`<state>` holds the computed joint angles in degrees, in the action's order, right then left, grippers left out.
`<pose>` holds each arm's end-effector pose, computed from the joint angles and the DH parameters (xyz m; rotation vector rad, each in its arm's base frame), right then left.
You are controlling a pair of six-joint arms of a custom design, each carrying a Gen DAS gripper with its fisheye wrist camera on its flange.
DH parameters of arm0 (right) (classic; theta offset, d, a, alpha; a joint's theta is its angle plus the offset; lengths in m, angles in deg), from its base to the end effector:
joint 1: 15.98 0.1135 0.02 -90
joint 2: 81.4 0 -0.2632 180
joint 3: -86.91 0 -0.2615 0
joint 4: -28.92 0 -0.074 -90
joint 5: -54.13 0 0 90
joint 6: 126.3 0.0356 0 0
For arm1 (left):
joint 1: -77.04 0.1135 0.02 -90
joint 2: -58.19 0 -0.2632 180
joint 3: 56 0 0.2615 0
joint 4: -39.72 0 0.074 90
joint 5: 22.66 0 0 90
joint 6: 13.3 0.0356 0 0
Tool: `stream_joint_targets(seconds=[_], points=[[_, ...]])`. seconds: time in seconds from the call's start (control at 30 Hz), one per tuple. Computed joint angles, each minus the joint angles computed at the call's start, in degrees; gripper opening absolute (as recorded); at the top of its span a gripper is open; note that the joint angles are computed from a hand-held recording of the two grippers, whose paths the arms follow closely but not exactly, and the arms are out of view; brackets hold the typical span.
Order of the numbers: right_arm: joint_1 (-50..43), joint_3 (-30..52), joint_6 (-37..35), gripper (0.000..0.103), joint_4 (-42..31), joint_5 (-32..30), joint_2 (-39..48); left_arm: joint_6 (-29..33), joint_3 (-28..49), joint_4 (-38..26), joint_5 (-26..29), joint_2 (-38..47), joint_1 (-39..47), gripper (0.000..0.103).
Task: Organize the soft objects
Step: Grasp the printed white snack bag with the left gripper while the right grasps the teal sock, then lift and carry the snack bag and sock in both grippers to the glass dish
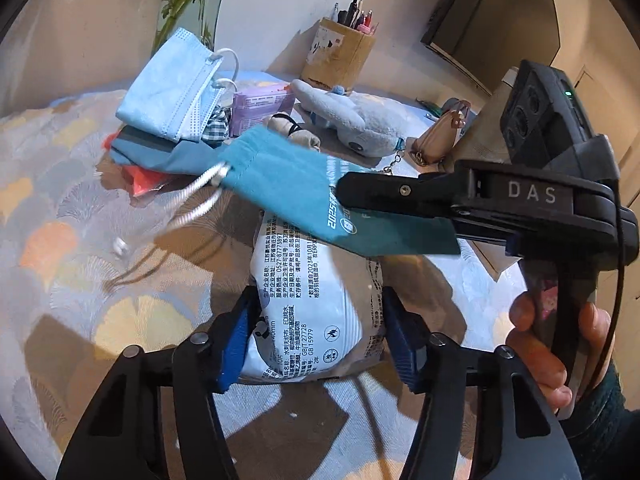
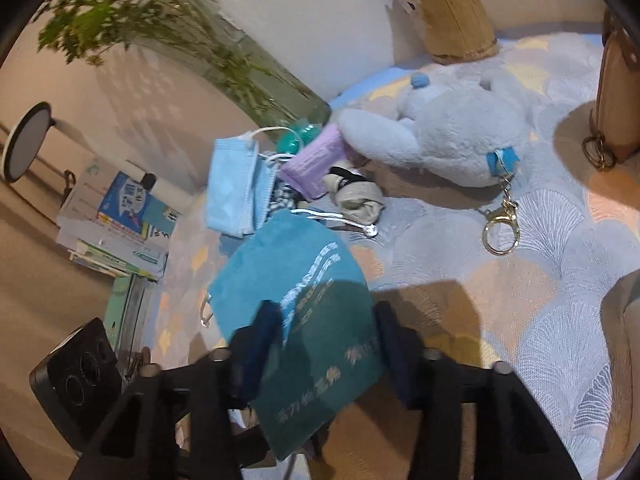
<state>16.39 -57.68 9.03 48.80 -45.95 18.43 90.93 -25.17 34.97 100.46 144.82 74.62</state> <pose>0.2125 0.1421 0.0605 0.1906 2.4974 0.8296 0.2016 -0.0280 0.0696 0.5547 2.4428 -0.6711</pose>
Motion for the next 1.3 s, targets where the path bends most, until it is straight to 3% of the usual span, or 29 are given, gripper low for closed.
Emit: stream_joint_targets(seconds=[0.1,0.27,0.37,0.43,0.53,0.67,0.73,0.77,0.8,0.87,1.03,1.1,1.2,1.3], points=[[2.4,-1.0,0.6,0.021,-1.7,3.9,-3.6,0.9,-0.9,-2.6,0.1,-3.0,1.3,0.054],[6.3,-6.2,3.8,0.019,-5.4,11.4,-16.3,7.7,-2.5,-10.9,2.6,-10.7,9.5,0.054],[10.0,-9.4,8.1,0.019,-14.1,17.9,-28.5,12.5,-2.1,-16.3,4.4,-13.4,16.5,0.053],[15.1,-9.9,12.9,0.019,-23.8,24.3,-35.1,15.3,-1.7,-18.1,6.0,-13.1,20.9,0.053],[21.3,-9.7,19.5,0.019,-30.7,29.9,-36.0,15.6,-1.6,-15.9,5.8,-11.3,23.5,0.053],[28.7,-5.2,25.8,0.020,-36.2,32.2,-26.4,13.8,-2.1,-9.7,6.9,-6.8,24.1,0.053],[31.2,-3.6,26.5,0.026,-38.5,32.0,-23.8,13.5,-2.8,-6.8,7.2,-4.9,24.4,0.054],[32.8,-2.4,27.5,0.039,-40.7,32.5,-22.6,13.9,-2.8,-6.0,7.3,-3.8,24.7,0.054],[34.3,-1.9,28.4,0.059,-43.0,33.2,-22.1,13.8,-2.8,-5.3,7.3,-3.0,24.7,0.054],[37.5,-1.9,29.6,0.074,-47.3,34.7,-22.7,14.1,-2.9,-4.9,8.2,-3.1,25.1,0.054],[42.7,-3.0,28.2,0.077,-56.1,39.0,-29.9,15.3,-4.0,-3.9,9.4,-3.8,25.7,0.054],[42.5,-1.7,24.8,0.094,-56.6,40.4,-29.9,15.7,-4.4,-3.7,9.4,-4.3,25.7,0.054],[39.5,0.4,14.8,0.097,-50.5,38.8,-25.6,16.0,-4.6,-3.6,9.5,-4.5,25.6,0.054],[34.6,3.8,6.1,0.097,-43.1,34.0,-15.0,16.5,-4.0,-4.5,10.1,-3.7,25.9,0.054]])
